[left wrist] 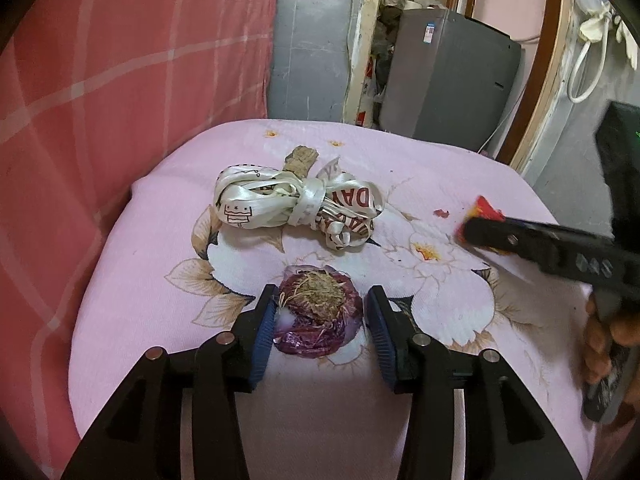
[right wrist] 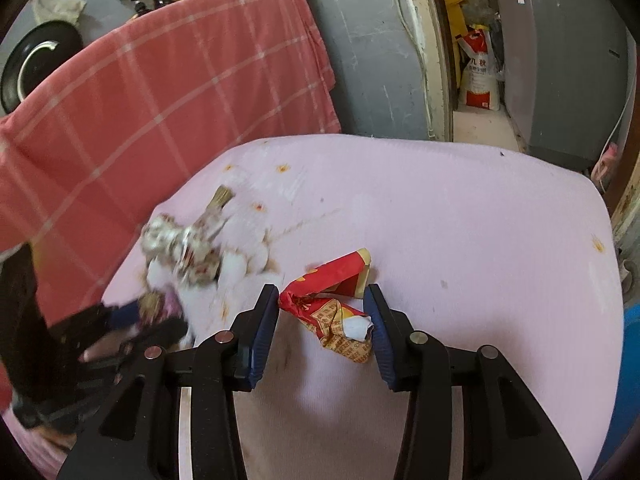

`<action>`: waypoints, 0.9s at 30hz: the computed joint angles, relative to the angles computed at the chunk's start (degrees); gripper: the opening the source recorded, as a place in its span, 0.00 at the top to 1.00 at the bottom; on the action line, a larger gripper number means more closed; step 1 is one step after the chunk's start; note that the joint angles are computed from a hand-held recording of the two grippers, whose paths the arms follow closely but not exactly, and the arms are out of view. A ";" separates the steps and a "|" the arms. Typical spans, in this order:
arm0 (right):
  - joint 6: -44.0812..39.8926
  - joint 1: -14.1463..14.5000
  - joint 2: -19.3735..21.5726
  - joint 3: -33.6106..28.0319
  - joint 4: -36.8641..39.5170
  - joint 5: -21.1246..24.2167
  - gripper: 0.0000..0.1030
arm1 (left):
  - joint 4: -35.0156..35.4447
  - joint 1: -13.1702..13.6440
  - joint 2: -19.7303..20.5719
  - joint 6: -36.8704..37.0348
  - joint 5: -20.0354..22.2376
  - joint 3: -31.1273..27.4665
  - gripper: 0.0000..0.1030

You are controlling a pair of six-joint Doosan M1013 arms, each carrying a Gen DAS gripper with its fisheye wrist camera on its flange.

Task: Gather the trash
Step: 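Grasp the purple onion skin with the left tool while the right tool grasps the red wrapper, then lift both items and carry them over the blue bucket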

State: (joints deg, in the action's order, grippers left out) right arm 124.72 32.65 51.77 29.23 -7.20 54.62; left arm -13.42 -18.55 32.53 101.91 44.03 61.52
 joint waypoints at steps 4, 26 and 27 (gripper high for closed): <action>1.72 0.79 -3.13 6.28 -2.09 -4.62 0.59 | 1.14 -0.15 -0.01 -0.52 0.20 -0.08 0.70; 52.25 8.20 -17.09 32.20 -64.37 -16.36 0.60 | -26.08 -1.84 -9.28 19.94 -21.40 13.29 0.73; 54.58 8.50 -17.63 33.13 -67.45 -15.14 0.60 | -28.59 -1.99 -9.46 22.24 -22.30 13.52 0.73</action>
State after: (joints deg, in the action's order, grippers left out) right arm 179.30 41.14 34.13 62.36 -74.65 39.48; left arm -42.01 -20.54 23.07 124.15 21.73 75.03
